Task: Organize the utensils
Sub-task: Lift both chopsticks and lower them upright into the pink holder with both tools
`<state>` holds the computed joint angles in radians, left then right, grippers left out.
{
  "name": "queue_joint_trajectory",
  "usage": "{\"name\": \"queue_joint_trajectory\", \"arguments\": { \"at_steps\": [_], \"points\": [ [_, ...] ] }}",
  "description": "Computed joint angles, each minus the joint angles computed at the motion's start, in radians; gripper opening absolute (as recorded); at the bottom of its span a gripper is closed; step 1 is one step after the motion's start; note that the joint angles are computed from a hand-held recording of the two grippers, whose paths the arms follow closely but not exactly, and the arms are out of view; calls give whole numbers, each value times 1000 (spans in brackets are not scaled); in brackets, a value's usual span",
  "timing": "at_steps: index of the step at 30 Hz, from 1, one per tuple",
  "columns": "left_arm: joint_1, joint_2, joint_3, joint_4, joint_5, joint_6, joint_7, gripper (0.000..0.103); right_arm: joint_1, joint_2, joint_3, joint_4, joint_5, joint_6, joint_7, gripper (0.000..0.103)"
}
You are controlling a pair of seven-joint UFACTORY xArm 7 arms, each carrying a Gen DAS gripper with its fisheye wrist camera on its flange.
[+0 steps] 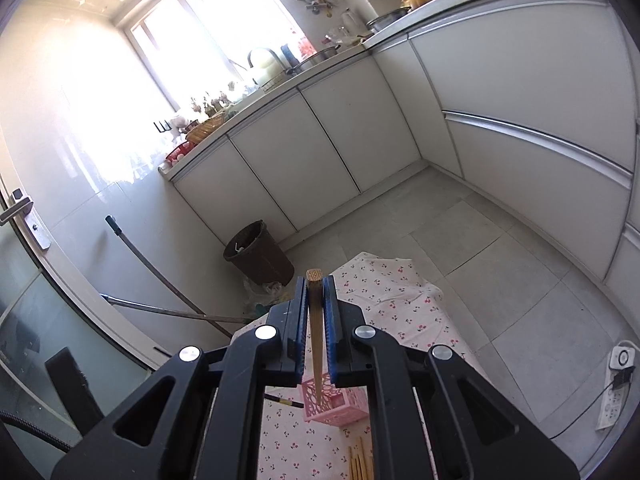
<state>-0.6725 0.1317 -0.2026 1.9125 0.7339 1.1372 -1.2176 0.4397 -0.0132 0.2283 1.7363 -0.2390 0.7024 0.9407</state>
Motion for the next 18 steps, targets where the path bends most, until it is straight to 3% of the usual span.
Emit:
{"name": "queue_joint_trajectory", "arguments": {
  "at_steps": [3,6,9,13,18],
  "points": [
    [31,9,13,-29,-69,-38,10,6,11,56,-1,48,-24,11,7,8],
    [63,-52,14,-123,-133,-68,-28,15,30,98,-12,77,-30,28,11,8],
    [86,-116,-12,-177,-148,-30,-52,20,49,128,-25,101,-36,50,13,8],
    [134,-219,-52,-287,-190,-32,-116,24,68,158,-43,116,-45,64,22,8],
    [191,-260,-90,-348,-242,-49,-123,25,90,202,-58,145,-50,66,43,10]
  ]
}}
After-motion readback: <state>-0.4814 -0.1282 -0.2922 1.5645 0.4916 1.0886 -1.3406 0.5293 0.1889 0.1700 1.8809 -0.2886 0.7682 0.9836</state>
